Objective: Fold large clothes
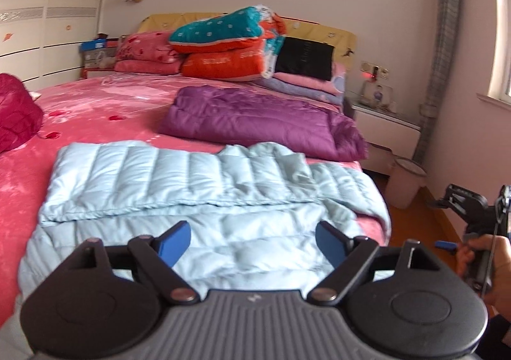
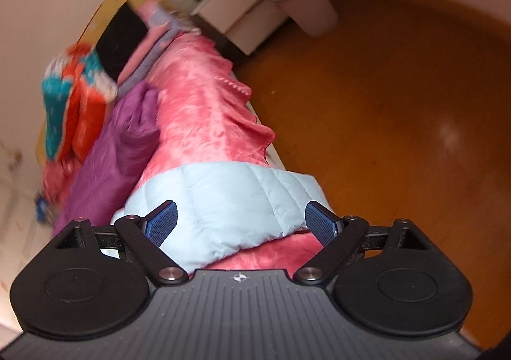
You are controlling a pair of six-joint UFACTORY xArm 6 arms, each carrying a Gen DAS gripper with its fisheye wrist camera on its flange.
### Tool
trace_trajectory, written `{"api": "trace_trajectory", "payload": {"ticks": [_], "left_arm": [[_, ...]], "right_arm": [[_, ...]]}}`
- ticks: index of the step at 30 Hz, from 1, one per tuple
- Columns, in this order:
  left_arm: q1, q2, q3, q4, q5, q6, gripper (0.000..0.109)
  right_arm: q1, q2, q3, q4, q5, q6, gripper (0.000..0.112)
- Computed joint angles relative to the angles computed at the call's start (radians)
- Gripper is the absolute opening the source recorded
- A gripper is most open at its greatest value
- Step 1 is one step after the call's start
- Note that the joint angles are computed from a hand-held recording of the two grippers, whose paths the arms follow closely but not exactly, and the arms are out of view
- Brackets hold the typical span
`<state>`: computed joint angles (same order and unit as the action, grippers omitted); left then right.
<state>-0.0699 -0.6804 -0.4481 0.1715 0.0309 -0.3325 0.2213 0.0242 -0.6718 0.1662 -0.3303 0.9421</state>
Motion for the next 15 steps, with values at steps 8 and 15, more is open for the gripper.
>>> {"api": "trace_trajectory", "payload": {"ticks": [8, 15], "left_arm": [[-0.084, 0.006, -0.039, 0.167, 0.078, -0.144, 0.086], [-0.128, 0.038, -0.081, 0.276, 0.138, -0.253, 0.086]], "right_arm": [[-0.185, 0.218, 0.006, -0.574, -0.358, 0.837, 0.103], [-0.170, 0.432, -0.087, -0.589, -0.596, 1.076, 0.103]]}}
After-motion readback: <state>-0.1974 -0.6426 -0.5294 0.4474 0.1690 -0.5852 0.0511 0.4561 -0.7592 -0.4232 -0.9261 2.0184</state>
